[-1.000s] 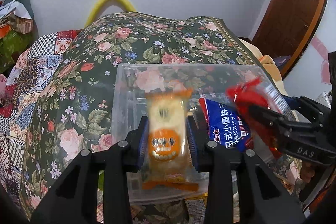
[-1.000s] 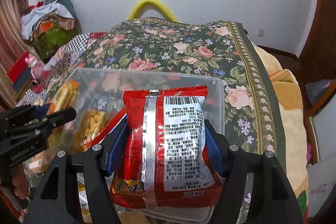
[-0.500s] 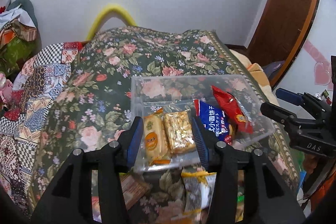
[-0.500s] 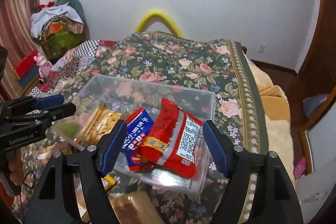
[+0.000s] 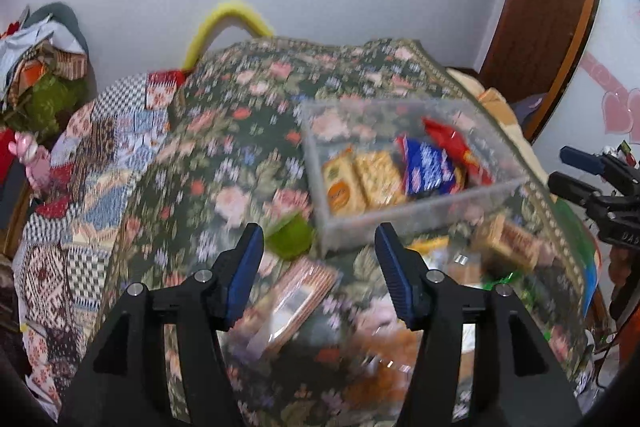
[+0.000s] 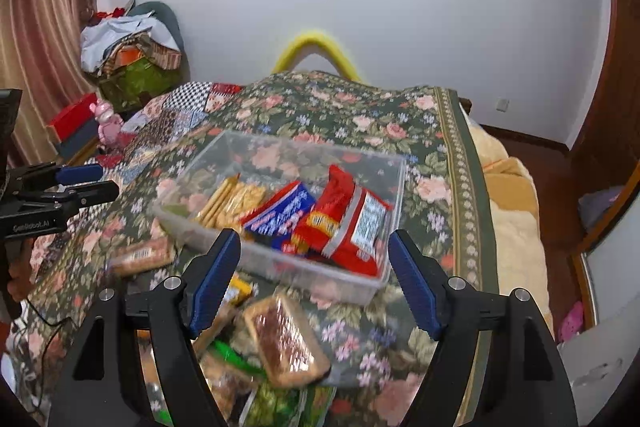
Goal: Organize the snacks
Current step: 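Grasp the wafer bar with the left tool while the right tool grasps the brown biscuit block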
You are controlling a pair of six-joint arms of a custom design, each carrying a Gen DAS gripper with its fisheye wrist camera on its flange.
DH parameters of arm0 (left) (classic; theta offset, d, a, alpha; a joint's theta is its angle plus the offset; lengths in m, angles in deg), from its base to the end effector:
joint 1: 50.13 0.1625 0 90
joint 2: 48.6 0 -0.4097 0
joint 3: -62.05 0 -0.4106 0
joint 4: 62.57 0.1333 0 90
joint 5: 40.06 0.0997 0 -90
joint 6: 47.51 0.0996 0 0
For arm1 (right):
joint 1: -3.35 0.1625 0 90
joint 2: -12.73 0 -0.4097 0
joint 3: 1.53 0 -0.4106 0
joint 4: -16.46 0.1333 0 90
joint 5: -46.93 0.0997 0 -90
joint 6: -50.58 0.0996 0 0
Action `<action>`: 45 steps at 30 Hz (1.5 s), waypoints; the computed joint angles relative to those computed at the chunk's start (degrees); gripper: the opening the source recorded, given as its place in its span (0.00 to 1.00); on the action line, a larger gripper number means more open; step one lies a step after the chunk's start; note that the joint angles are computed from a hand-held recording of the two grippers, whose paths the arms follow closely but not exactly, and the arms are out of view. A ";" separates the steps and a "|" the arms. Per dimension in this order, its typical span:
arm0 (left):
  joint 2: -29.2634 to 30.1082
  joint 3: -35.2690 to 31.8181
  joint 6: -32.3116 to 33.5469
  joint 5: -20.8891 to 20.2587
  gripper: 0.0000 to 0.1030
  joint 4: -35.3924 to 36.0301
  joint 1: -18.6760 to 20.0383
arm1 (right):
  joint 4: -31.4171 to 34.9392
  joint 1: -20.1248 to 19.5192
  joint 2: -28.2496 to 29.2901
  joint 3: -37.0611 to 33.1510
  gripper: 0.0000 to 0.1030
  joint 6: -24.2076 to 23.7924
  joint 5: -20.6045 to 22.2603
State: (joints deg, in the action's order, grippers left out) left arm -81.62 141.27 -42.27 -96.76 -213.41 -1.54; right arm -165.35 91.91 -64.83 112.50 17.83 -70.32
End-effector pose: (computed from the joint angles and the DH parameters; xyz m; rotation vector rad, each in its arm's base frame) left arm -0.3519 -0.6833 0.0341 0.9418 2.4376 -0.5613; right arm 0.0739 -0.5500 0.3502 0.3316 -2.2426 0.9669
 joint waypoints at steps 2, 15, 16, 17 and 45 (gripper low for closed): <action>-0.30 0.80 -1.19 0.41 0.56 1.47 0.79 | 0.52 -0.31 -0.32 1.03 0.72 0.35 -0.33; 3.46 -1.27 -3.73 -0.26 0.56 8.53 5.25 | 6.32 -3.80 0.77 3.46 0.72 3.80 -1.12; 4.07 -1.60 -2.97 0.38 0.56 7.80 5.34 | 6.90 -4.07 0.84 3.34 0.72 4.28 -0.81; 4.44 -2.24 -2.84 0.16 0.56 8.22 5.52 | 7.31 -4.25 0.73 3.38 0.71 4.72 -0.49; 2.21 2.63 -1.93 -3.04 0.44 3.01 4.03 | 7.77 -5.77 -1.97 4.70 0.33 9.18 2.69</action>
State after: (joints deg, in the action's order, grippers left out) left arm -79.41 143.90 -44.20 -99.81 -210.40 2.48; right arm -157.57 86.14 -66.80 117.20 27.01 -67.63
